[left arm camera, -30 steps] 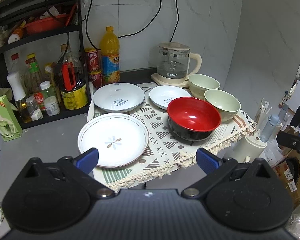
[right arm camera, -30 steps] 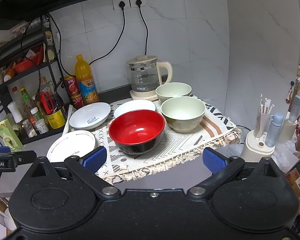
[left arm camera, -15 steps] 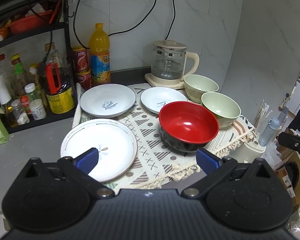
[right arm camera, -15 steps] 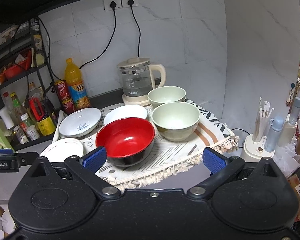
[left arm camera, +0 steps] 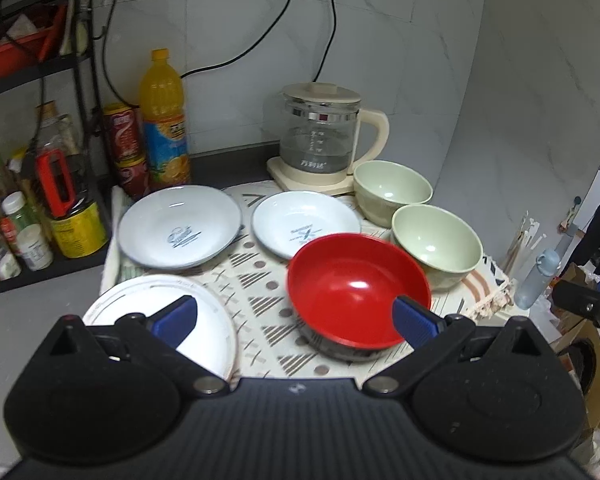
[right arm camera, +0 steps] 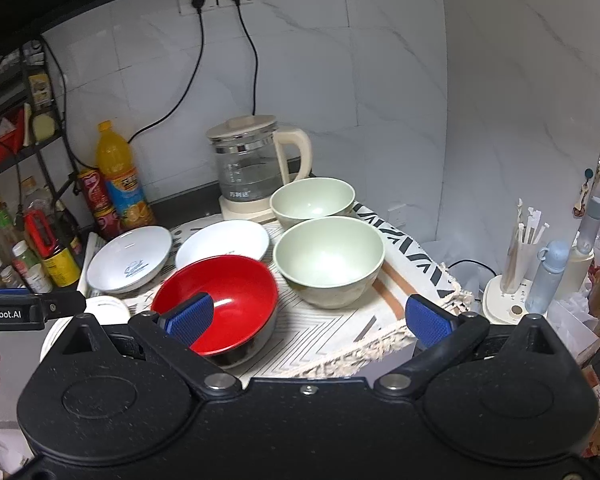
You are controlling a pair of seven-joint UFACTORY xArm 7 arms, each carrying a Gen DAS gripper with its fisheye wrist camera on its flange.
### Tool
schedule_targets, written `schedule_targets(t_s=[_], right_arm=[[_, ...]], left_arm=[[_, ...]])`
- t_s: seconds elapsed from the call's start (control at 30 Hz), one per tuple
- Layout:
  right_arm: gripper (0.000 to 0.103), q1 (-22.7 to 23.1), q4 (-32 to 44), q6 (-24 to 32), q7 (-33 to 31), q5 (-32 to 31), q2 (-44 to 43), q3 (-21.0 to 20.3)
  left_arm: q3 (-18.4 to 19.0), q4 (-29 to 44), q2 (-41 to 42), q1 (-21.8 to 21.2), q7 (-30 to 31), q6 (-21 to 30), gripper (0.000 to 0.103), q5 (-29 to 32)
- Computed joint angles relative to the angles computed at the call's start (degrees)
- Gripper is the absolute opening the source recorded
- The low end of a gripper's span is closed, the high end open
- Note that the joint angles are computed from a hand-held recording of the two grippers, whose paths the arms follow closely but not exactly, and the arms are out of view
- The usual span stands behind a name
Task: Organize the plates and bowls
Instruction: 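Move both grippers past the red bowl toward the larger pale green bowl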
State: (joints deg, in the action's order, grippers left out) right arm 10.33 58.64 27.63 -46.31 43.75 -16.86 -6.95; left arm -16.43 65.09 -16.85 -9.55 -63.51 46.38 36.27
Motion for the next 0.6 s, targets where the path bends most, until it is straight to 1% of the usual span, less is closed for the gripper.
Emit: schedule_targets(t_s=[0.07,0.2,0.3,0.43,0.53,0.6], right_arm=[[0.103,-0.4,1.5,0.0,0.9,-0.6,1.7,0.2],[0.103,-1.5,4.6,0.2,1.7,-1.0,5.1,0.9],[0.103,-2.6,6.4,-1.0,2.2,-1.1,7.3,1.9],[0.103,-4.3,9.8,-1.0,4.2,-2.1,10.6,3.2],[0.103,-5.6,11.9,-1.3,6.3,-4.0,12.9,4.4],[0.103,-6.4,13.2,-1.3,7.7,-5.0,14.4,5.1]], left_arm=[[0.1,1.5,1.9,0.1,0.3,-0.5,0.103,0.5],[1.5,4.3,5.6,-0.6,2.1,-2.8,0.103,0.5],[3.0,7.0,8.8,-1.6,4.6,-4.0,0.103,-0.7],[5.0,10.6,12.7,-2.8,6.8,-4.4,0.103,-1.6],[6.6,13.5,15.8,-3.7,9.9,-5.4,0.103,-3.6],[7.4,15.6,17.8,-4.3,10.2,-4.8,0.103,-3.2]])
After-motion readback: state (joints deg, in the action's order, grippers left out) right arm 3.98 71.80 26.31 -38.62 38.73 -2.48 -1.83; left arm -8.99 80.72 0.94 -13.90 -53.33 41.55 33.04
